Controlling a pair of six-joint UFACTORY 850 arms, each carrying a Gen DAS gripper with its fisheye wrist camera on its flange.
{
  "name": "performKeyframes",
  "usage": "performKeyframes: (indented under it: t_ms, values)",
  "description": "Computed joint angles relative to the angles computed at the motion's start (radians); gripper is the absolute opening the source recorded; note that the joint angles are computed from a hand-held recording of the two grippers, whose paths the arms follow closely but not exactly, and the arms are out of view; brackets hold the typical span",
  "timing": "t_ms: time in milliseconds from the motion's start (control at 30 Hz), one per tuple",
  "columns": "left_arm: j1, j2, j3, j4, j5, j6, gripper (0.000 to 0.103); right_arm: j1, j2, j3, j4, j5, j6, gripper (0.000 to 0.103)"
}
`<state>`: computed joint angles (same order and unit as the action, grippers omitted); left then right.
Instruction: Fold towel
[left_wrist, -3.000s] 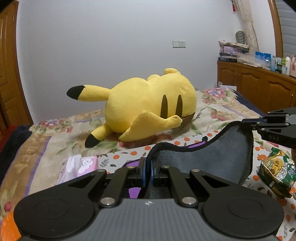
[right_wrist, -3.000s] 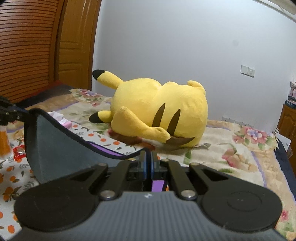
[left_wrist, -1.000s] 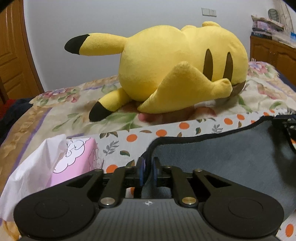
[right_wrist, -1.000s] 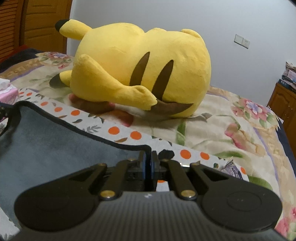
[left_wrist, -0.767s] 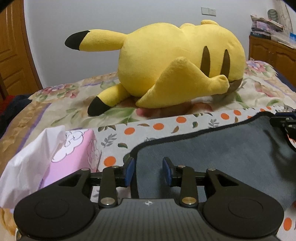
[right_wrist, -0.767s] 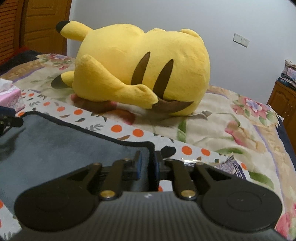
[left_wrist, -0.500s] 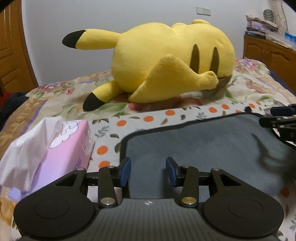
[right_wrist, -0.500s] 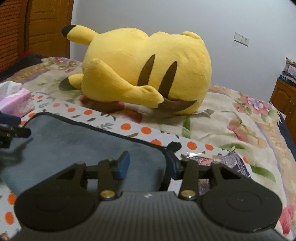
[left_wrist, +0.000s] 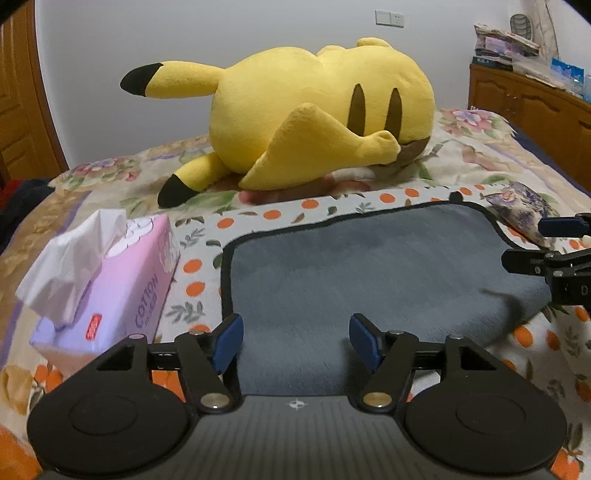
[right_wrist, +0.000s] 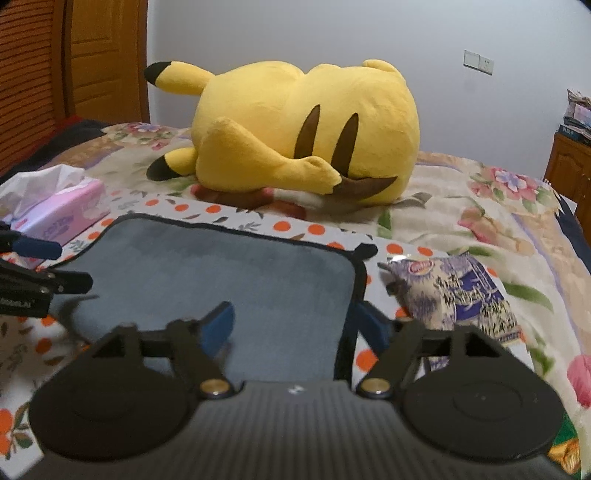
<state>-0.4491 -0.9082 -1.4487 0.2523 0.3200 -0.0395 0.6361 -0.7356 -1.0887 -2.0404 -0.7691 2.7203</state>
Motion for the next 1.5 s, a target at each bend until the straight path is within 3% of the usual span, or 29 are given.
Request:
performKeyframes:
  t_ms: [167,267,333,867,1500]
  values:
    - [-0.004,0.041,0.065,-0.043,0.031,0.040,0.081,0.022,0.023,0.029,0.028,-0.006,0.027,0.093]
    - [-0.007,0.067,0.098,-0.048,0.037,0.043,0.085,0.034,0.036,0.043,0.052,-0.014,0.030,0.095]
    - [-0.011,0.084,0.120,-0.057,0.041,0.054,0.085,0.047,0.043,0.049,0.079,-0.028,0.018,0.103]
    - [-0.025,0.213,0.274,0.010,0.075,-0.018,0.098,0.116,0.117,0.108,0.178,-0.053,0.000,0.103]
    - [-0.039,0.394,0.483,-0.070,0.120,0.060,0.101,0.231,0.233,0.177,0.357,-0.121,-0.092,0.103]
